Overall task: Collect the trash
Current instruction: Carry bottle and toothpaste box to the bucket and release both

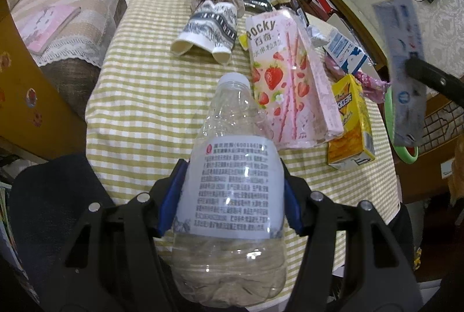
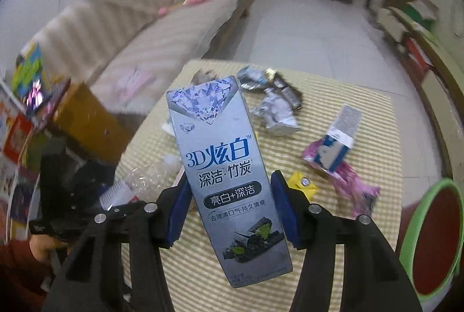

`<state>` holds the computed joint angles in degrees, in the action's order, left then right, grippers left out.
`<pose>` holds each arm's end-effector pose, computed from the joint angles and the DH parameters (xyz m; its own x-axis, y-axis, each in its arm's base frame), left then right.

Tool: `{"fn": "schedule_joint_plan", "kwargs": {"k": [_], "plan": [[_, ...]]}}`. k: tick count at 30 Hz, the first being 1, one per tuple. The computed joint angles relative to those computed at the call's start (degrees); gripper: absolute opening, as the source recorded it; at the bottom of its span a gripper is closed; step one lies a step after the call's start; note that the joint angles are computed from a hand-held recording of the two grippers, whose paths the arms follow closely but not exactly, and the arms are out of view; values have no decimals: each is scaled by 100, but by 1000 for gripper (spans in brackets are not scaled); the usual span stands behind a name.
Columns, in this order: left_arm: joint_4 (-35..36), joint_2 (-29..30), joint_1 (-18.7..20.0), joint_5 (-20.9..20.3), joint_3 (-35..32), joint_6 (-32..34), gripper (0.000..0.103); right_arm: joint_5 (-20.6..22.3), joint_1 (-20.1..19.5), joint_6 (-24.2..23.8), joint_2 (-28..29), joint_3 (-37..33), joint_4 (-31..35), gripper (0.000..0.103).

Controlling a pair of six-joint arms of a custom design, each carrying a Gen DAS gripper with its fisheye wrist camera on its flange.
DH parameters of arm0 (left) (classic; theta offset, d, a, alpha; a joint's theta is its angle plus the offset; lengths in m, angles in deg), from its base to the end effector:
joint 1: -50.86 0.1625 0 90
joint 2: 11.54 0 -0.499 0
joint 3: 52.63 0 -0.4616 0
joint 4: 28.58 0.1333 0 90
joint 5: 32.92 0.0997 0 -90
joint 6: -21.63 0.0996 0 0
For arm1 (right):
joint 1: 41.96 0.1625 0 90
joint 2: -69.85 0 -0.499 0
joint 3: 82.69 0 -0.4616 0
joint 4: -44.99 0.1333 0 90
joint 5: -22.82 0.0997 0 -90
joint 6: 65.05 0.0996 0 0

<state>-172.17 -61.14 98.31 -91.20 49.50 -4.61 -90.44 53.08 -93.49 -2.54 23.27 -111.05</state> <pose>-0.3403 -0.6453 0.0933 -0.8669 0.1839 -0.4633 0.3265 0.9118 -0.2490 0.1524 -0.6580 0.3592 -0.7858 -0.2855 0.5486 -0.5099 0.8011 -0.3134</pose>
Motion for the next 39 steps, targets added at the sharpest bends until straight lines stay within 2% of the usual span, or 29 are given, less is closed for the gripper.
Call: {"fn": "schedule_joint_plan", "kwargs": {"k": [6, 13, 25, 32, 39], "plan": [[-145, -20, -137, 215, -53, 77, 58, 134, -90, 577, -362, 386, -605, 53], [-486, 59, -338, 252, -325, 556, 58, 138, -176, 874, -679, 704, -905, 53], [-671, 719, -561, -251, -1120, 1435, 58, 89, -433, 1319, -1221, 1091, -1274, 54], [-549, 1035, -649, -505, -1452, 1612, 58, 71, -673, 1469, -1499, 1244, -1389, 54], [-368, 1327, -728, -733, -1718, 1723, 58, 213, -970, 1879, -1835, 1440, -1624, 54]]}}
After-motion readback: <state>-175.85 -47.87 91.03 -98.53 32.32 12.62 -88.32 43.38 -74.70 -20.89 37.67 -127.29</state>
